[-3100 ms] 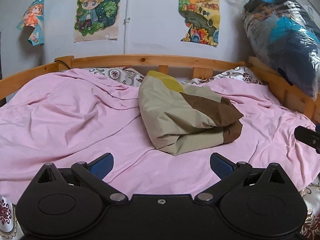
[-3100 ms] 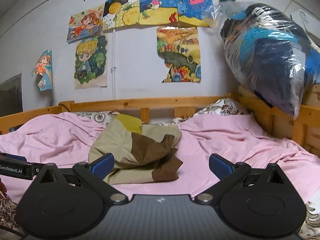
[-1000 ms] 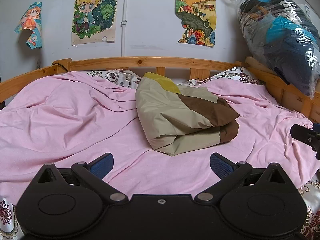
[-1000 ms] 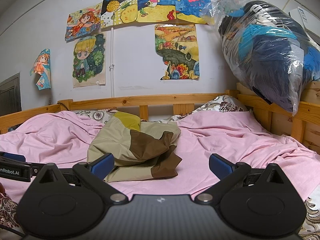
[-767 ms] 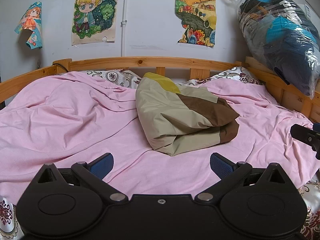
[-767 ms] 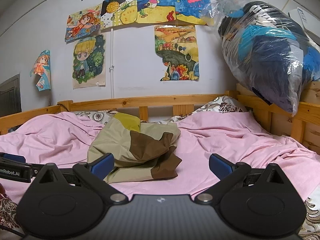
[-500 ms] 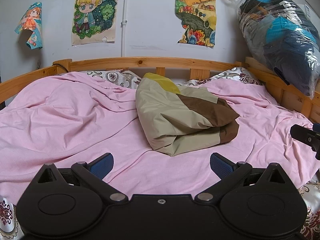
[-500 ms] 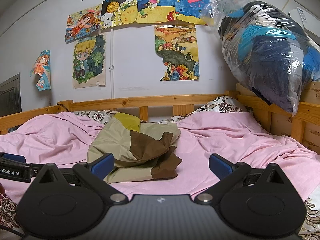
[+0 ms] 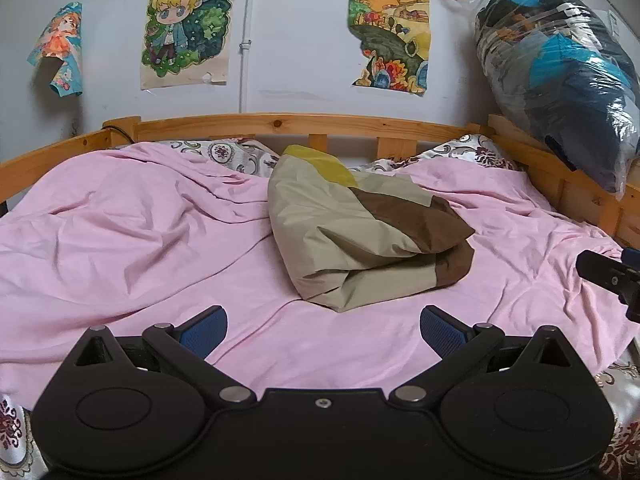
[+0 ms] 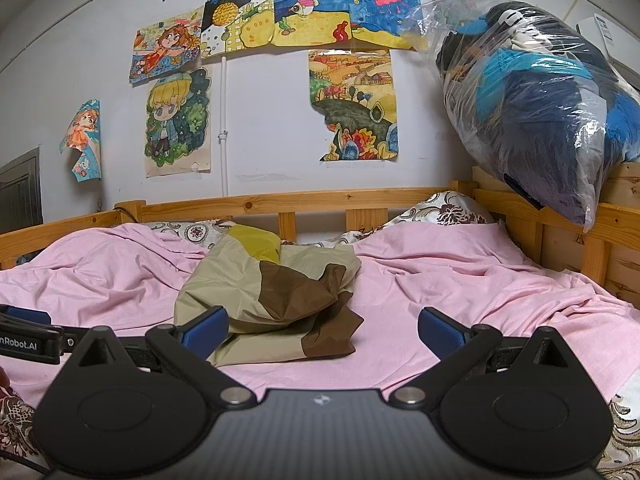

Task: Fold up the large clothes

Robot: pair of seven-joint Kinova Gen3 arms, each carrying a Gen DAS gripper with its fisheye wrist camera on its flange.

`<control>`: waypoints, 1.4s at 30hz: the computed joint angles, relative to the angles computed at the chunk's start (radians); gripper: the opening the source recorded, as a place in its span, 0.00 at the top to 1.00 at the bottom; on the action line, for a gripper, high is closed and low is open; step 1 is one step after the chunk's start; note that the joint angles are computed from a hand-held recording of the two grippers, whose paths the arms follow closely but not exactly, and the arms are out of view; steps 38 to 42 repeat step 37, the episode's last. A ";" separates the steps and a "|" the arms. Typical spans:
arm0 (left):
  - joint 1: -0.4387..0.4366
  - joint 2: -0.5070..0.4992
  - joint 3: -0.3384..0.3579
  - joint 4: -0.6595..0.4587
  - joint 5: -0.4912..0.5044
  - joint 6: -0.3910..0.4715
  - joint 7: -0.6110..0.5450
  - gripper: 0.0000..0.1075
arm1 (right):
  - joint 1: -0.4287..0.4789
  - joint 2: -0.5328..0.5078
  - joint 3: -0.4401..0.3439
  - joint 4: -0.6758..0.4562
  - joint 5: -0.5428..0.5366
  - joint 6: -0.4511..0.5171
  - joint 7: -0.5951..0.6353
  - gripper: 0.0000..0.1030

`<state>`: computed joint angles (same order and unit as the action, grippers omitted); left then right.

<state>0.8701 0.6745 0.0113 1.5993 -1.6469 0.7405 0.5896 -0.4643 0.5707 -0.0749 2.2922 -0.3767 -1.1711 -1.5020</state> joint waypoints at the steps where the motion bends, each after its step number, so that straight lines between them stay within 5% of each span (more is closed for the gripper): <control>1: 0.000 -0.003 -0.001 0.006 -0.013 -0.007 0.016 0.05 | 0.000 0.000 0.000 0.000 0.000 0.000 0.000 0.00; 6: -0.014 -0.008 0.019 0.013 -0.037 -0.014 0.048 0.05 | 0.000 -0.001 0.000 0.000 -0.001 0.002 0.001 0.00; 12: 0.012 0.017 0.000 -0.049 0.089 0.025 -0.105 0.05 | 0.000 -0.002 -0.001 -0.001 -0.001 0.003 0.001 0.00; 19: 0.037 0.016 -0.045 -0.053 0.129 0.000 -0.122 0.05 | 0.002 -0.001 0.000 0.000 0.001 0.003 -0.001 0.00; 42: 0.040 0.014 -0.060 -0.044 0.128 -0.030 -0.113 0.05 | 0.001 0.001 0.000 0.000 0.000 0.004 -0.001 0.00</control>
